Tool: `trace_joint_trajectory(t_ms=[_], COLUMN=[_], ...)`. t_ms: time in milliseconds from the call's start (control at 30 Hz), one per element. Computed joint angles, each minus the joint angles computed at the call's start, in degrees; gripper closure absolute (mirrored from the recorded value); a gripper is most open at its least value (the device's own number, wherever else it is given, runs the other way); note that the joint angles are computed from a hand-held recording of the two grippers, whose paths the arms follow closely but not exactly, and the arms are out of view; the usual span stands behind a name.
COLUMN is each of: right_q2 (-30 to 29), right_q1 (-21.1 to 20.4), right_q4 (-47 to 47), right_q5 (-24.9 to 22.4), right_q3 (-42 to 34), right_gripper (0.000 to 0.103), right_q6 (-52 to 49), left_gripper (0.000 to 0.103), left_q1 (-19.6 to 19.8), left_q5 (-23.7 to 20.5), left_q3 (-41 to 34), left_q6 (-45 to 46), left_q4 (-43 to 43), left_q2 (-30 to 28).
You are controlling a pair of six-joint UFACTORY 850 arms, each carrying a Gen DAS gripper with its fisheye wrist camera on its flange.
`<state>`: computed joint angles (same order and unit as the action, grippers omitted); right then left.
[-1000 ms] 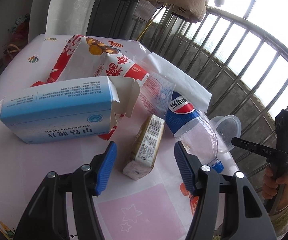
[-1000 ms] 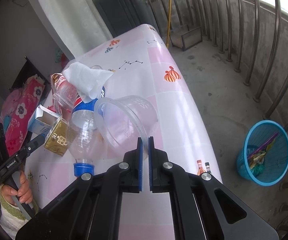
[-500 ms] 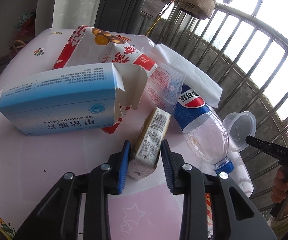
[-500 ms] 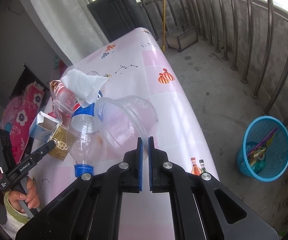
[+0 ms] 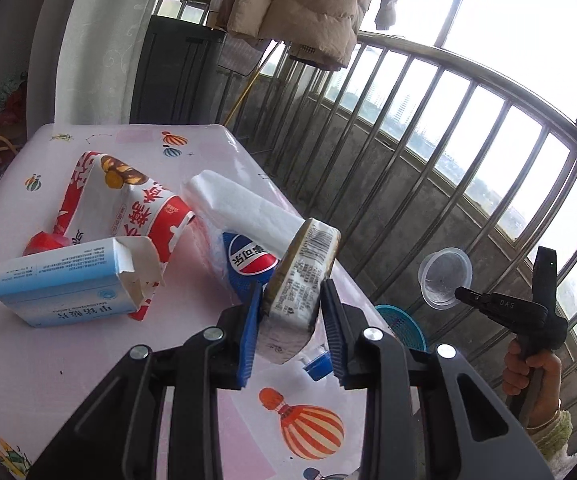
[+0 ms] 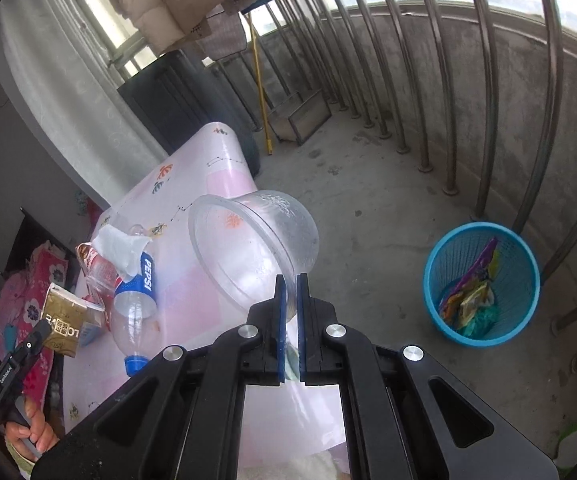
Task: Collect trash
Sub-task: 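Carry the cup and cream packet over the blue basket and open both tools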
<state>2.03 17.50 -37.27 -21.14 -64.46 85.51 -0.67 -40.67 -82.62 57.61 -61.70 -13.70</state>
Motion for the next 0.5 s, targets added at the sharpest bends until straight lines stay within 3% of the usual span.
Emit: trace_joint_trajectory(t_ms=[100,200,500], right_q2=[3.0,4.5,3.7], right_q1=[-1.9,-4.4,-12.2], right_q4=[-6.0,-6.1,1.0], right_q5=[-0.9,0.6,5.0], right_q3=[4.5,8.8,16.7], right_gripper=[0.1,0.1,0.1], right_q6=[11.8,17.7,22.7], left_gripper=[0.074,0.074,0.074], left_q1=[-3.8,-8.7,-23.9], left_q5=[-5.0,-9.8,-25.3], left_q3=[-5.3,-12.4,-45.6], left_q6=[-2.7,-8.3,-27.8], left_q4=[2.5,7.5,21.7], left_q2=[-3.2,-8.3,-34.5])
